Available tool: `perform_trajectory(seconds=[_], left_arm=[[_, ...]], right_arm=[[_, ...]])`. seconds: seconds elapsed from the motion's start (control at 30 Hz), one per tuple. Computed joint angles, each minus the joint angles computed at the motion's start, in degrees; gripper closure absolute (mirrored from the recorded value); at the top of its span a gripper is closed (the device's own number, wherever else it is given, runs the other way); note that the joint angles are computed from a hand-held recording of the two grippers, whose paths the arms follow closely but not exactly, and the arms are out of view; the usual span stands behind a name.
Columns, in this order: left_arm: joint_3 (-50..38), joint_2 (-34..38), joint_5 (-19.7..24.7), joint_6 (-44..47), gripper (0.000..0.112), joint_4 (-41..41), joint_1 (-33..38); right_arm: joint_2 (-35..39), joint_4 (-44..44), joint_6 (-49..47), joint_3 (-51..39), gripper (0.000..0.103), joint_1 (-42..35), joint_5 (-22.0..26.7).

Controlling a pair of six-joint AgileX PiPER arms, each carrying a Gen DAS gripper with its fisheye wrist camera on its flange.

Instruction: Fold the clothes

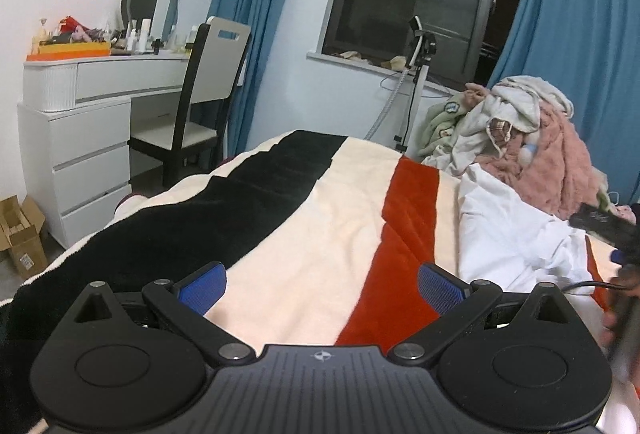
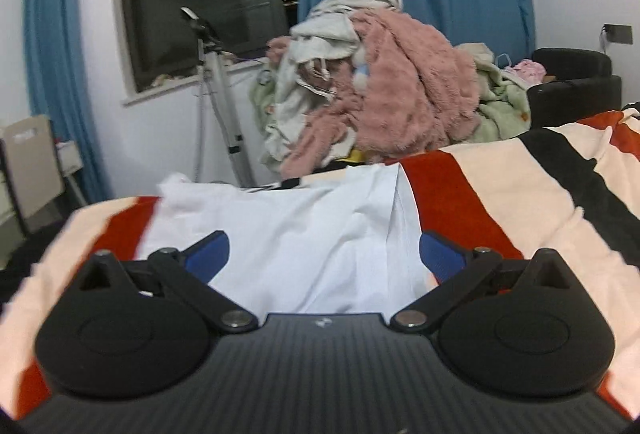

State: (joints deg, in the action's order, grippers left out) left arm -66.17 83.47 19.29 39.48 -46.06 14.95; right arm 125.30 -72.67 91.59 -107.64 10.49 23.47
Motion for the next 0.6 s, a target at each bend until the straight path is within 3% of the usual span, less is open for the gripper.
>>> perform_trajectory(seconds=[0.17, 0.23, 0.4, 0.6], left_arm=[[-0.1, -1.5, 4.5, 7.0, 0.01, -5.0, 1.7], [-0.2, -2.4, 6.8, 6.8, 0.01, -4.3, 2.0], [1.4, -5.7, 12.2, 12.3, 0.01, -9.6, 4.4], [-0.8, -6.5, 20.9, 3.6, 0.01, -3.9, 7.2]], right_arm=[[-19.6, -22.8, 22.8, 25.9, 0.0, 3.5, -1.3], [-28.1, -26.2, 26.6, 35.4, 0.0, 6.3, 0.3], [-46.4, -19.0, 20.0, 53.0, 0.0, 17.5, 9.1], [-58.9, -9.8, 22.5, 66.3, 0.0, 38.5, 29.4]])
